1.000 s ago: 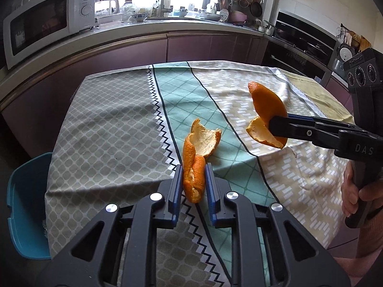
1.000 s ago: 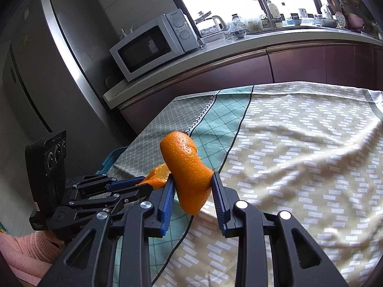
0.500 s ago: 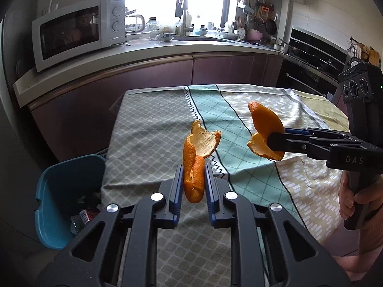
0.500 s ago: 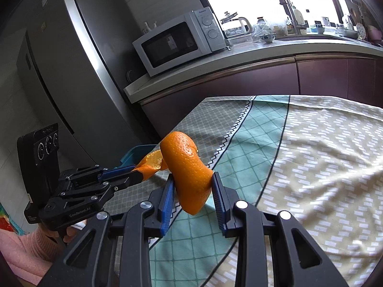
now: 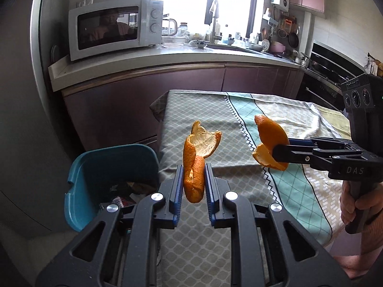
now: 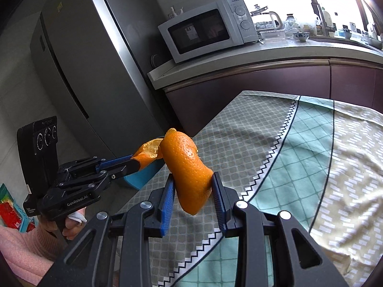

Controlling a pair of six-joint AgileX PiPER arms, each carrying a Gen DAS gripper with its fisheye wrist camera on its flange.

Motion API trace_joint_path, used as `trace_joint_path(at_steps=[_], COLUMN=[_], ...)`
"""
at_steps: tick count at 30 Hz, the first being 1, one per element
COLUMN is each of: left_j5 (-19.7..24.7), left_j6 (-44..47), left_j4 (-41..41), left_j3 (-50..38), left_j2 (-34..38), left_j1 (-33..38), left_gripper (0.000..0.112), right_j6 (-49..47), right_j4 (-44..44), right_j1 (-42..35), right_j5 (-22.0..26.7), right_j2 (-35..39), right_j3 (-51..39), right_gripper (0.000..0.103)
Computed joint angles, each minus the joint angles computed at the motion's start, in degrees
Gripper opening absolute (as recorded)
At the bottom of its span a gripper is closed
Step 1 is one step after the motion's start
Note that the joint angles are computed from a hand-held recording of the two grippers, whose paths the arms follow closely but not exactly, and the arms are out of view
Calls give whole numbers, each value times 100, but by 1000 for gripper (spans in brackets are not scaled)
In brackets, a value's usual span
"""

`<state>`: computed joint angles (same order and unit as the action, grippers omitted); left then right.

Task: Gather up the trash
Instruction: 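Carry both orange peels over the teal bin with both tools, then open both tools to drop the orange peels into the bin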

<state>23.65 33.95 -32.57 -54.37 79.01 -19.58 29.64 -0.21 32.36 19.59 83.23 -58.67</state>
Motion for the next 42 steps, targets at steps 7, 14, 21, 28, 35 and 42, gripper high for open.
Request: trace_joint_path(at_steps=[7, 14, 21, 28, 35, 42], left_j5=[112, 102, 71, -42, -40, -165], left_j6=[668, 1226, 1558, 1841, 1937, 1729], left_j4=[-546, -934, -1218, -1562, -1741, -1610], left_j3=[91, 141, -50, -237, -437, -622], left_j2=[-25, 175, 639, 1094, 1608, 1898], left_j1=[905, 1626, 1967, 2019, 2047, 1890], left_gripper=[18, 18, 18, 18, 18, 18], right_j6=[-983, -1505, -1713, -1639, -1333, -1188], right_j4=[807, 1152, 1390, 1399, 1204, 1152], right_j1=[150, 251, 274, 296, 304, 287], right_j5=[223, 621, 1088, 1662, 2182, 2482], right_j2=[803, 1741, 2647, 3460, 4077, 4482], right_j3=[-907, -2059, -3249, -4338, -5236, -5740], right_gripper=[29, 29, 29, 29, 30, 31])
